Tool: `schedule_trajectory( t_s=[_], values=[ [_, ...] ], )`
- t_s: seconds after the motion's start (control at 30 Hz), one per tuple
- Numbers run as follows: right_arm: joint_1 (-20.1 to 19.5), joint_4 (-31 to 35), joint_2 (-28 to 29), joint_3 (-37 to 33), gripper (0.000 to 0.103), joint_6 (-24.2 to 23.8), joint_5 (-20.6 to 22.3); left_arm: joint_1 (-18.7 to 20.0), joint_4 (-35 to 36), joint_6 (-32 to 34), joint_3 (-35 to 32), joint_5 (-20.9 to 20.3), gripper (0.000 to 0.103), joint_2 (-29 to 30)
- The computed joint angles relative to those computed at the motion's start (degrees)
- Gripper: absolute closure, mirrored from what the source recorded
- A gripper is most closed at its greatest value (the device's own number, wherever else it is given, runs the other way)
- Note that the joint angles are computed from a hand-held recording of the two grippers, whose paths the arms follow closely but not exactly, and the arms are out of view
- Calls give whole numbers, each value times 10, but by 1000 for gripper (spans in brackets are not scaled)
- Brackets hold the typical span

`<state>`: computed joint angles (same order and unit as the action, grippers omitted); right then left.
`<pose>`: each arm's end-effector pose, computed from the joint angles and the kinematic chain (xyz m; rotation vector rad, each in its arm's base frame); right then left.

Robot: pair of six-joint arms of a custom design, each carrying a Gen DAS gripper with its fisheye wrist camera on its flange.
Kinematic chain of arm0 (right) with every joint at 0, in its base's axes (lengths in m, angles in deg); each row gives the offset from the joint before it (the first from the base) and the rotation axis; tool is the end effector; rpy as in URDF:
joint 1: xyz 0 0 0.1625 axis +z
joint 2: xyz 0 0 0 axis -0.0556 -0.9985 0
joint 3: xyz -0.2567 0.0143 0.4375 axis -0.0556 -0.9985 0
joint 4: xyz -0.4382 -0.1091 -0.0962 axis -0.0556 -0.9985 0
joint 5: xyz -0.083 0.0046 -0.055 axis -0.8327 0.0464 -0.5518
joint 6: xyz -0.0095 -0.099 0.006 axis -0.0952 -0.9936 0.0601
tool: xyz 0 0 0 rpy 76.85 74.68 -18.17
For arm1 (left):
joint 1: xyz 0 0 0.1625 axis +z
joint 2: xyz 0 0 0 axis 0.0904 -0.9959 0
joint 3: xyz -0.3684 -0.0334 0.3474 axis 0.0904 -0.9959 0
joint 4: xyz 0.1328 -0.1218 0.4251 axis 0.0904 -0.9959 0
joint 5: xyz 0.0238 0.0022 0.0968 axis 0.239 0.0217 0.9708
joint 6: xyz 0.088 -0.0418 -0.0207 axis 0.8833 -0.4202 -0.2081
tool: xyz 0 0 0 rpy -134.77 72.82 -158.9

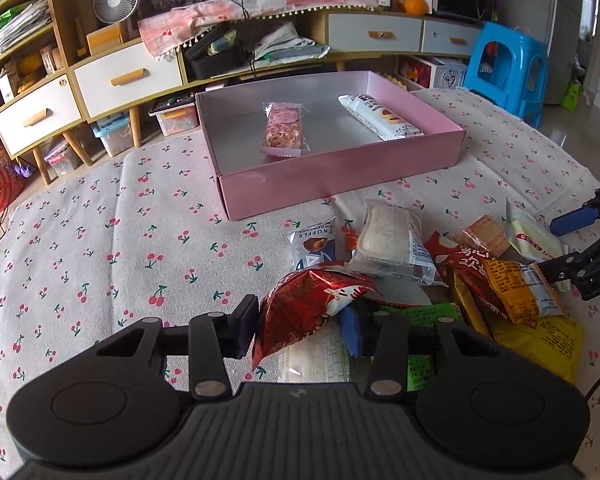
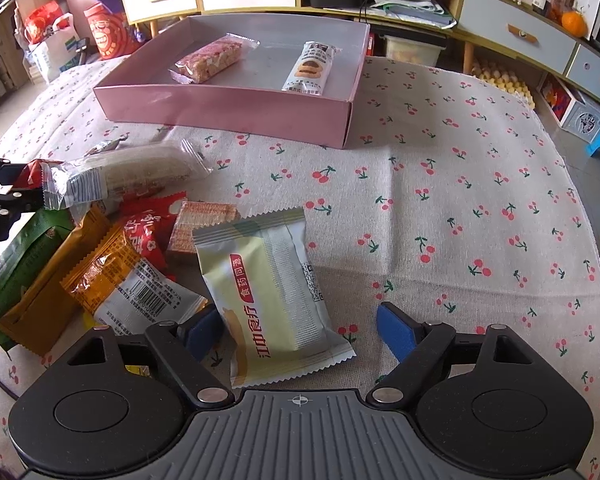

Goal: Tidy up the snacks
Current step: 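Grasp the red chip bag with the left gripper while the right grasps the cream packet, then lower the red chip bag into the box with the left gripper while the right drops the cream packet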

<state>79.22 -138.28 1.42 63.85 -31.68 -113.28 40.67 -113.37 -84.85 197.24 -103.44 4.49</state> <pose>-0.0225 -0.5073 0.1522 0.6232 -2.3755 0.5258 -0.1767 -0.4774 0.0010 0.7653 2.2739 -0.6923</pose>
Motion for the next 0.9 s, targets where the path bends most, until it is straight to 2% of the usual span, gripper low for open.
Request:
schedule_trajectory(
  t_s=[0.13,0.2,0.33,0.6,0.9],
  values=[
    [3,12,-5,-1,44,5,2,-1,25,-25,-2,4,66,-8],
    [6,21,-8,-2,49,13,-1,-3,40,-42,-2,8,67,-13],
    [9,32,-11,-5,52,31,-6,-3,68,-83,-4,8,70,-26],
    [-4,130,-50,-17,54,127,28,11,93,-179,-1,-26,73,-59],
    [-16,222,-88,-32,54,225,82,12,98,-210,-5,-30,73,-70]
  ],
)
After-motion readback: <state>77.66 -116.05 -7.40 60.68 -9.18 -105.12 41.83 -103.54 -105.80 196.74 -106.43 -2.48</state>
